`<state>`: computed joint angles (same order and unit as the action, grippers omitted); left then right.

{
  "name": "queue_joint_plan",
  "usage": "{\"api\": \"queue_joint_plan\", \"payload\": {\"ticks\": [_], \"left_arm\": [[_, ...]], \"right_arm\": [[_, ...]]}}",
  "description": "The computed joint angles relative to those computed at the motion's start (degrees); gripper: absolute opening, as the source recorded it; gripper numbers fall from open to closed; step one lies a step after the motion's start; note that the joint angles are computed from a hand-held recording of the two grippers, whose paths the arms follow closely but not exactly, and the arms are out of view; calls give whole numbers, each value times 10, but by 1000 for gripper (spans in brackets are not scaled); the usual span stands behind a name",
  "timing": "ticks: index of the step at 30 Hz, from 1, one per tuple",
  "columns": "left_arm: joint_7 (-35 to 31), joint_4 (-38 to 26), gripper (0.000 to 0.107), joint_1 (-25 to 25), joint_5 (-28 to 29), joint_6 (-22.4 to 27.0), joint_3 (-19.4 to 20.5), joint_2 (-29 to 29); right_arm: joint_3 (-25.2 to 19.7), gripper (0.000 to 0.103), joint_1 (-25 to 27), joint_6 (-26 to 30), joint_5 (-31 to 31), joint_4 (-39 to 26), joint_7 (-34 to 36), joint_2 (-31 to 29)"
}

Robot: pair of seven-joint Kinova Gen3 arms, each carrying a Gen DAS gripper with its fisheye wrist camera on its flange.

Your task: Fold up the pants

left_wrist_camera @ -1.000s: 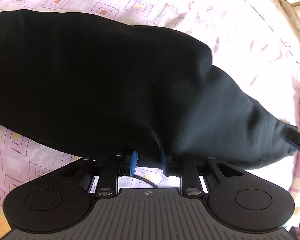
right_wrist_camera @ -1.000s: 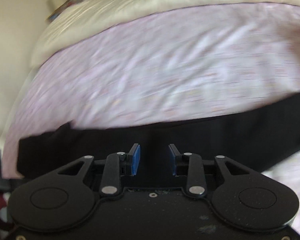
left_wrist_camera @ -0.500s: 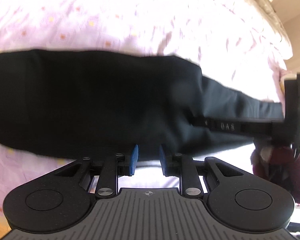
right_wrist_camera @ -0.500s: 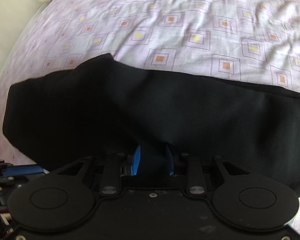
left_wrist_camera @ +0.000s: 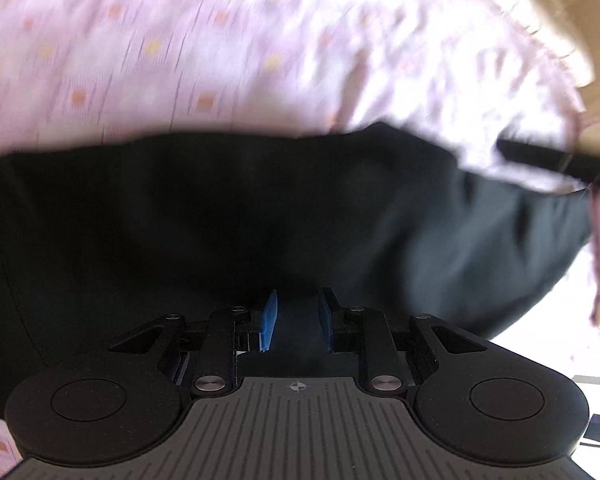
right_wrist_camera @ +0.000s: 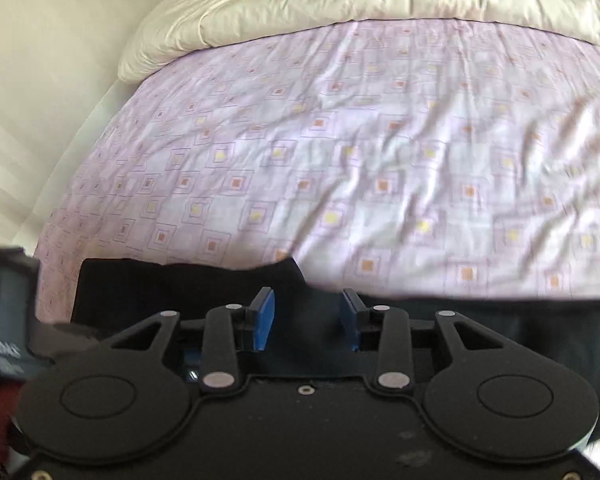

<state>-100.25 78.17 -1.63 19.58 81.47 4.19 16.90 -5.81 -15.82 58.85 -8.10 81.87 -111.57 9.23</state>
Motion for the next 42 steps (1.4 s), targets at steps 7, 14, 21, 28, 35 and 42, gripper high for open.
{"api": "queue_joint_plan", "payload": {"ticks": [7, 14, 21, 28, 35, 42], "left_arm": [[-13, 65, 13, -73, 99, -13, -23, -21], [16, 53, 3, -76, 83, 0, -23, -14], [-8, 47, 3, -9, -19, -34, -6, -47], [-47, 64, 3, 27, -70, -61, -2, -74], [-32, 61, 3, 42, -78, -69, -1, -69], [-1, 57, 3, 61, -86, -77, 4, -60]], "right_arm": [[-7, 43, 28, 78, -43, -129, 94, 116], [-28, 45, 36, 121, -81, -140, 160, 136], [-32, 46, -19, 81, -56, -29, 209, 44], [-15, 45, 2, 21, -105, 17, 175, 43], [-4, 45, 35, -10, -142, 12, 161, 48], [-19, 47, 68, 23, -175, -40, 190, 104]]}}
